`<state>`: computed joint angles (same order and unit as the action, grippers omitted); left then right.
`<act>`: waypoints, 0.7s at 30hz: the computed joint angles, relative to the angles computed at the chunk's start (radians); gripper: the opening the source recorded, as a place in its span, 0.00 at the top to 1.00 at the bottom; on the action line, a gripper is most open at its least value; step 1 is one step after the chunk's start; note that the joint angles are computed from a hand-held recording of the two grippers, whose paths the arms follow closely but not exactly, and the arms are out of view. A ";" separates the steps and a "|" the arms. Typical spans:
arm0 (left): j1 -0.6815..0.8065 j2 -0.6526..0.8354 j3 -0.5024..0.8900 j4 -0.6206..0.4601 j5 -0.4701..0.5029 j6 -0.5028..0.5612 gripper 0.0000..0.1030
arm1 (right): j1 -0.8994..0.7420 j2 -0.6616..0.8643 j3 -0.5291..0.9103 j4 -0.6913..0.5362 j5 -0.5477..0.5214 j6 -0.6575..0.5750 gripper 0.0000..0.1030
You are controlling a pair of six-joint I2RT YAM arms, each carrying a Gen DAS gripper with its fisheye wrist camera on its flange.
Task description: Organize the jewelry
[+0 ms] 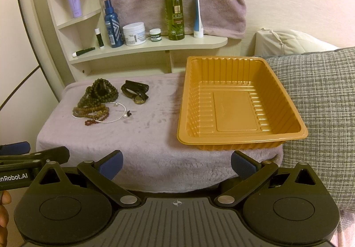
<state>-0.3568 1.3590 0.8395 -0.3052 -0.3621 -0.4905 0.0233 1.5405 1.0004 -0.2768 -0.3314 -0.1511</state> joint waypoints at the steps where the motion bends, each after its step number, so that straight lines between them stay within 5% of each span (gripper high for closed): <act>1: 0.001 -0.001 -0.001 0.001 0.002 0.002 0.01 | 0.002 0.001 0.001 -0.001 0.001 0.001 0.00; 21: -0.003 0.001 -0.001 0.004 0.005 -0.007 0.01 | 0.000 0.002 0.000 0.004 0.000 0.003 0.00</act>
